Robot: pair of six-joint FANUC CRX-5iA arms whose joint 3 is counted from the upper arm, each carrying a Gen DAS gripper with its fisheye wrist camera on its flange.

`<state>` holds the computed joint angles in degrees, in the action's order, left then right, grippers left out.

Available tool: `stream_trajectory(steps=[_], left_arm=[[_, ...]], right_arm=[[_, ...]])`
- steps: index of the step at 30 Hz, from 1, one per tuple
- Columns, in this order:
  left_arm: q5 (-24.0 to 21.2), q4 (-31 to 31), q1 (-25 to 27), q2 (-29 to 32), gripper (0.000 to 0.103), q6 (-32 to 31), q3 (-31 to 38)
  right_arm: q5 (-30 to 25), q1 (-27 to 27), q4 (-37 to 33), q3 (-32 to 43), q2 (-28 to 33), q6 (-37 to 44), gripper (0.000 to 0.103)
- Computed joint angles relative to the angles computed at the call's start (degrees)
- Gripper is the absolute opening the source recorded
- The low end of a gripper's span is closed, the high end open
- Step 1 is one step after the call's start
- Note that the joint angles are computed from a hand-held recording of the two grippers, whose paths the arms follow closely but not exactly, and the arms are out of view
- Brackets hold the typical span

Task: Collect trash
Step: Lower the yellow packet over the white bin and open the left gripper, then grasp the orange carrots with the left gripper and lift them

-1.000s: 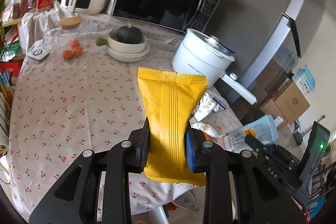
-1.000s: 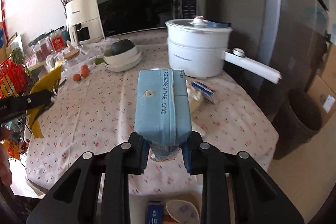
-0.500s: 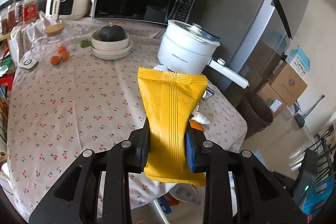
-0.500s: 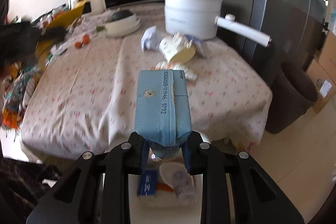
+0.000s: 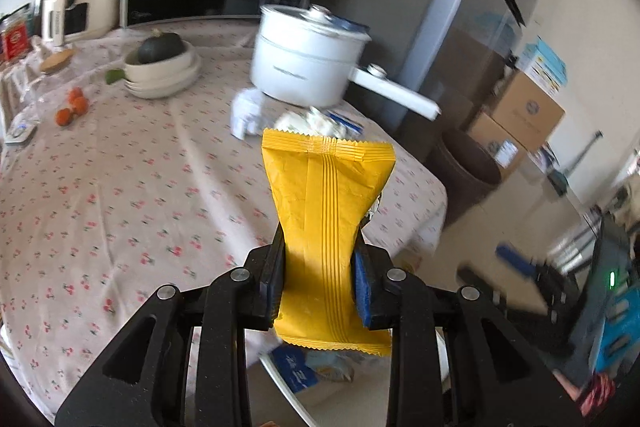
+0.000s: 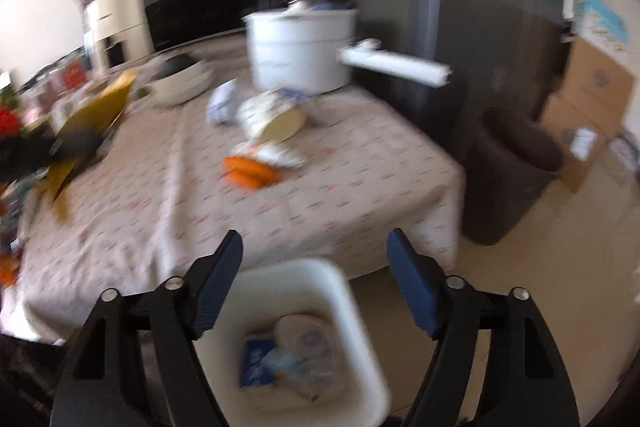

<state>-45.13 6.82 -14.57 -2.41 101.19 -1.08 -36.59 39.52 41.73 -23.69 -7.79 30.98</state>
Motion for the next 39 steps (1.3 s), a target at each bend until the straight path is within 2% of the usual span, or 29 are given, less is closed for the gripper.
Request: stream_trajectory(steps=[4, 14, 17, 20, 22, 28, 30, 39], left_arm=[[-1.3, 3.1, -0.8, 1.5, 0.029, -3.6, 0.0], [-6.0, 4.6, -3.7, 6.4, 0.031, -7.6, 1.8], [-6.7, 4.7, -4.5, 7.4, 0.035, -8.2, 2.1], [-8.3, 4.1, -5.2, 8.6, 0.045, -8.5, 3.2], [-9.2, 2.7, -5.8, 9.3, 0.057, -8.1, 4.0], [-11.1, 0.3, -6.5, 10.6, 0.079, -6.5, 5.9], [-11.8, -0.9, -6.6, 11.2, 0.083, -5.3, 6.8], [-13.4, -7.4, -6.4, 14.3, 0.089, 3.0, 12.2]], right_arm=[[-2.4, -1.8, 5.5, -0.2, 0.8, -6.7, 0.081], [-4.3, -3.7, 6.5, 0.4, 1.3, -9.8, 0.085], [-4.5, -3.8, 7.1, 0.2, 1.1, -10.5, 0.086], [-4.7, -4.0, 7.0, 0.3, 1.2, -10.4, 0.086], [-4.9, -4.1, 6.7, 0.4, 1.3, -10.3, 0.087], [-6.0, -4.3, 7.2, 0.6, 1.5, -11.8, 0.092], [-6.4, -4.4, 6.1, 1.1, 1.7, -11.5, 0.094], [-7.3, -4.1, -2.5, 4.4, 2.8, -4.1, 0.095]])
